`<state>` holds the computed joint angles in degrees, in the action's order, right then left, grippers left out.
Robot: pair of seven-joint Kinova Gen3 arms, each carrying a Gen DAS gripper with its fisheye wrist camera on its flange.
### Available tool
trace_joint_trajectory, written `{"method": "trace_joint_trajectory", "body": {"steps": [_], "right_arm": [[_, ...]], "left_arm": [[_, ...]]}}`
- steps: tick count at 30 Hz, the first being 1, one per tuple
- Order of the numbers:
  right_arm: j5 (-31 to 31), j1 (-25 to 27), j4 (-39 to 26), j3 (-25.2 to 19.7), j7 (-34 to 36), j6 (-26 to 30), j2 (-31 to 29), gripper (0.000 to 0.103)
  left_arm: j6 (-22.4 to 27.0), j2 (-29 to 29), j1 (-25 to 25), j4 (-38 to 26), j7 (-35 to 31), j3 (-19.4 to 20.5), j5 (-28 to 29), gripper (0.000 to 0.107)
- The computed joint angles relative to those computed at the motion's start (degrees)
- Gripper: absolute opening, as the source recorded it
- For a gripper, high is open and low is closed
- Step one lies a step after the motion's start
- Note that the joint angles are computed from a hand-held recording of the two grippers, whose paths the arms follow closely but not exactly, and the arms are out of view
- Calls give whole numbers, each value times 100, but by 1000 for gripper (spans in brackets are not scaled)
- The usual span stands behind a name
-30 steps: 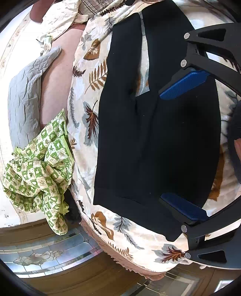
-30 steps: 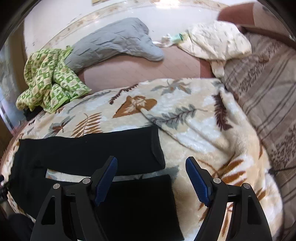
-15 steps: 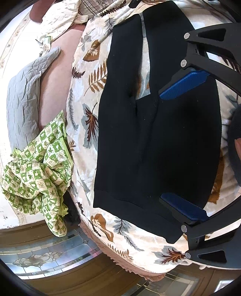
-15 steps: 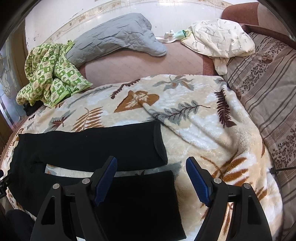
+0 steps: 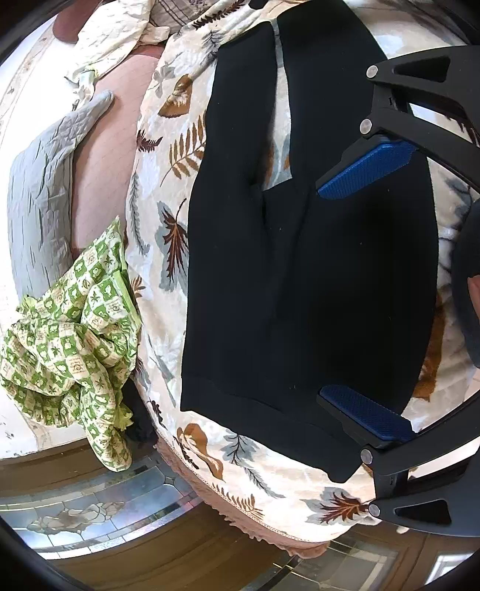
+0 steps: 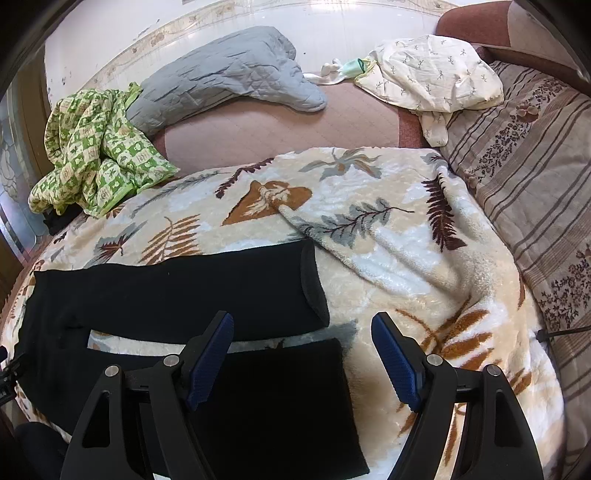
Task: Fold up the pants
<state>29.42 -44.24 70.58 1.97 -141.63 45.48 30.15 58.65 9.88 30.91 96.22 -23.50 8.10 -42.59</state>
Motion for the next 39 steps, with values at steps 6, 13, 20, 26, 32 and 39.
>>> {"method": "trace_joint_trajectory", "body": {"steps": [6, 13, 20, 26, 32, 39], "right_arm": [[-32, -16, -139, -13, 118, 129, 94, 79], [-59, -29, -188, -3, 137, 183, 136, 79], [-64, -30, -171, 3, 129, 164, 129, 79], [-65, -26, -168, 3, 136, 162, 128, 79], [-71, -22, -165, 1, 138, 154, 129, 79], [347, -351, -345, 172, 101, 512, 275, 83]], "left_arm": [[-87, -33, -85, 8, -64, -15, 106, 102], [-90, -29, -92, 2, -62, -13, 111, 102], [-94, -30, -94, 4, -68, -14, 113, 102], [-92, -29, -93, 4, -62, -12, 112, 102], [-113, -19, -80, 19, -30, -15, 106, 102], [-142, 2, -85, 11, -14, -22, 146, 102]]}}
